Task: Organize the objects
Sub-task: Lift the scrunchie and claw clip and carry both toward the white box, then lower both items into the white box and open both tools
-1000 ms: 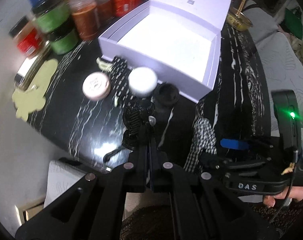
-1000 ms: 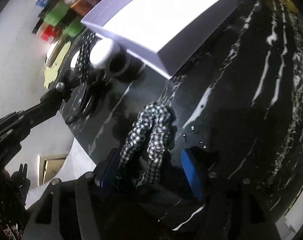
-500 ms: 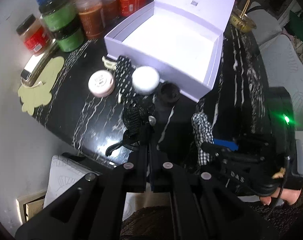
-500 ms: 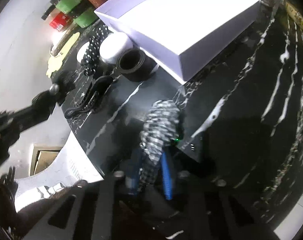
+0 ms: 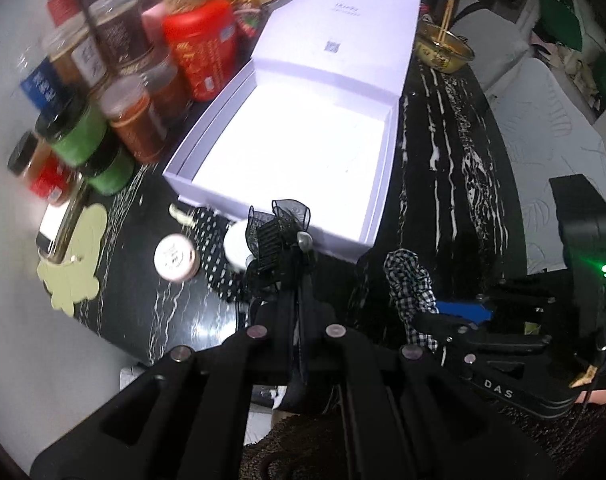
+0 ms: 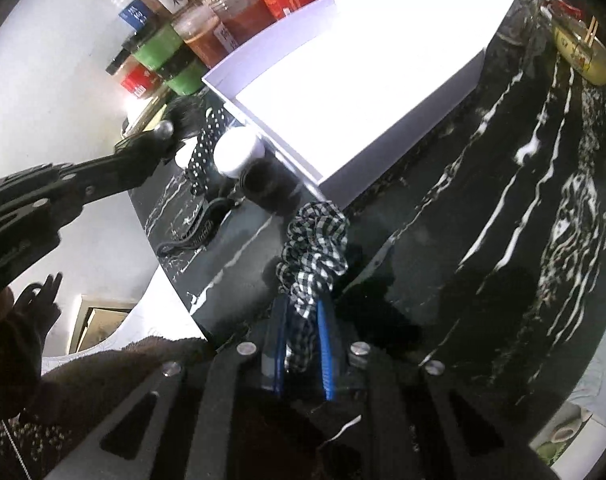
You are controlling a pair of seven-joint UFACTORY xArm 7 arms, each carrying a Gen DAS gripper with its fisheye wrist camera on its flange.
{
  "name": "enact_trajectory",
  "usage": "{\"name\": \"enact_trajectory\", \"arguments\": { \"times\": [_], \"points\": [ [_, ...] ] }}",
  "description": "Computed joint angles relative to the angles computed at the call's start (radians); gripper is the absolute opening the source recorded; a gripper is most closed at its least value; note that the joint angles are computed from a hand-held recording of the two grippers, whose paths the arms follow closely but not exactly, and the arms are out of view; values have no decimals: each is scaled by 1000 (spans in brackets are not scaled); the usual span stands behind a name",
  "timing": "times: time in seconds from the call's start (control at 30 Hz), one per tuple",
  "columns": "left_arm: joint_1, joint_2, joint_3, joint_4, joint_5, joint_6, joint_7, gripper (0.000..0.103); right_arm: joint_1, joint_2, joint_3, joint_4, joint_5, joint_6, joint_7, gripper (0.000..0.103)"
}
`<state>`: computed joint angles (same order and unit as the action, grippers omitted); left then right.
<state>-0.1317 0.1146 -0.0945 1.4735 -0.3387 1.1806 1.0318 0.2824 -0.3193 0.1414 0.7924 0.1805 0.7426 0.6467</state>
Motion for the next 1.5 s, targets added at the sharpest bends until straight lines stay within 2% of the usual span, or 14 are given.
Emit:
{"name": "enact_trajectory", "arguments": {
  "times": [0.3, 0.67, 1.03, 1.33, 1.5],
  "points": [
    [-25, 61, -23, 91, -2, 22, -15, 2, -46, -25, -8, 48, -81, 54, 7, 14],
    [-55, 197, -53, 262, 21, 69, -47, 2, -86, 40, -22, 139, -134, 69, -24, 14],
    [-98, 347, -62, 412, 108, 84, -98, 2, -120, 170, -57, 232, -127, 49, -113, 14],
    [-156, 517, -61, 622, 180, 134, -167, 2, -148, 291, -78, 318, -115, 39, -177, 14],
    [-190, 576, -60, 688, 211, 123, -177, 2, -167, 343, -90, 353, -95, 34, -206, 14]
  ]
}}
